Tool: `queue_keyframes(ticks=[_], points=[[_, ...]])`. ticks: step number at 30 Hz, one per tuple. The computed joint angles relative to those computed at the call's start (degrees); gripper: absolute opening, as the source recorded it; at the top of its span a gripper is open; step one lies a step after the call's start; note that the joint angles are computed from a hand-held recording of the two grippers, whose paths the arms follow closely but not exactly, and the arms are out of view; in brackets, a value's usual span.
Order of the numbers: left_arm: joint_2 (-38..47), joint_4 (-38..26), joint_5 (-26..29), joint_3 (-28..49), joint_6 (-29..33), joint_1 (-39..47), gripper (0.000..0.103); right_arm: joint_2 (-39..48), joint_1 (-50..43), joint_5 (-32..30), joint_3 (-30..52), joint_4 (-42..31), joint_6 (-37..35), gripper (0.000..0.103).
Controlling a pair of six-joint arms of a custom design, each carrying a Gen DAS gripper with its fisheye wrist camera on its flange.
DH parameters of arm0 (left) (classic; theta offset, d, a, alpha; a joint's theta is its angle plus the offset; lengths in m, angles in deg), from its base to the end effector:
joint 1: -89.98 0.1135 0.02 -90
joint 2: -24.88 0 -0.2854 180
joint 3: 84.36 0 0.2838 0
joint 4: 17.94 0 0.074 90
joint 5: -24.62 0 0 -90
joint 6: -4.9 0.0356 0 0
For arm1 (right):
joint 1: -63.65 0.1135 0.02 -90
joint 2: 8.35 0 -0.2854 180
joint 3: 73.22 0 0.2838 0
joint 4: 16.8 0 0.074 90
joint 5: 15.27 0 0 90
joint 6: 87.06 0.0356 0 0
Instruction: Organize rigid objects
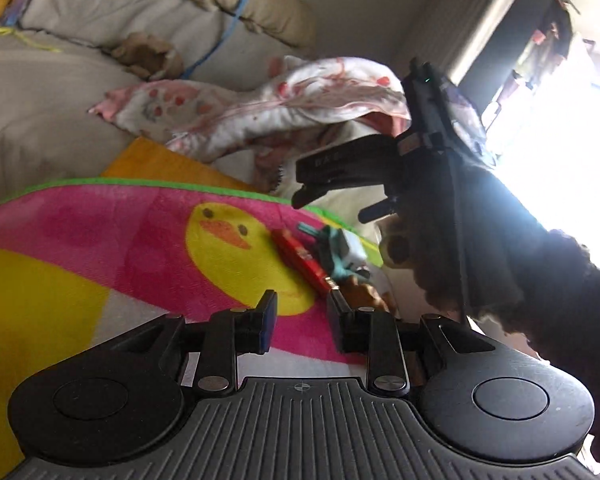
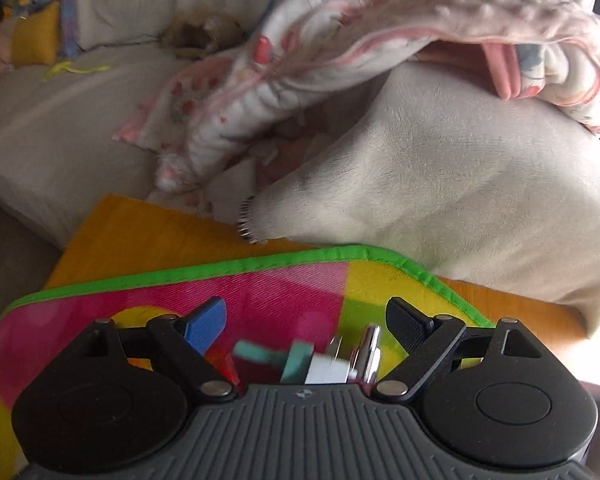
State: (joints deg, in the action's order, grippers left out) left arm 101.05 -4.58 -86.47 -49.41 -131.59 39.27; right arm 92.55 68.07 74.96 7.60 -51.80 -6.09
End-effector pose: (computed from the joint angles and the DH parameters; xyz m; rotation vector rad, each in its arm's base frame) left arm 0.1746 -0.1931 0.1535 -0.1565 2.0863 -0.6837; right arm 0.4021 0.0309 0.2064 -0.2950 2.5153 -0.0371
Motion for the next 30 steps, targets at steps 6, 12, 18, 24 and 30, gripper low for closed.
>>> queue_keyframes(ticks=[6,12,18,24,30], points=[[-1.8,-2.1,-1.3,-0.9,-2.4,1.4,0.030,5.5,-2.3,-2.6,5.6,-6.0,1.6,0.054],[-1.8,-2.5,-0.7,-1.0,-3.2,1.8,0.030,-1.9,-3.4,-6.3,-0.9,-12.5,-6.7,0.045],[-1.0,-1.1,0.0,-1.0,-2.1,1.0,0.030,-12.4,-4.5,-10.7,-7.1,-27.3,-17.4,0.047],[-0.1,-0.1,-0.7,-0.7,-0.8,-0.6,0.030,-15.6,-5.2,-4.0,-5.8,-17.5,-16.3,0.037],[-0.2,0.8,-1.9,-0.9,-0.6,-0.9,0.030,3.5,-0.5,20.2,3.7,-6.1,-13.3,0.001]])
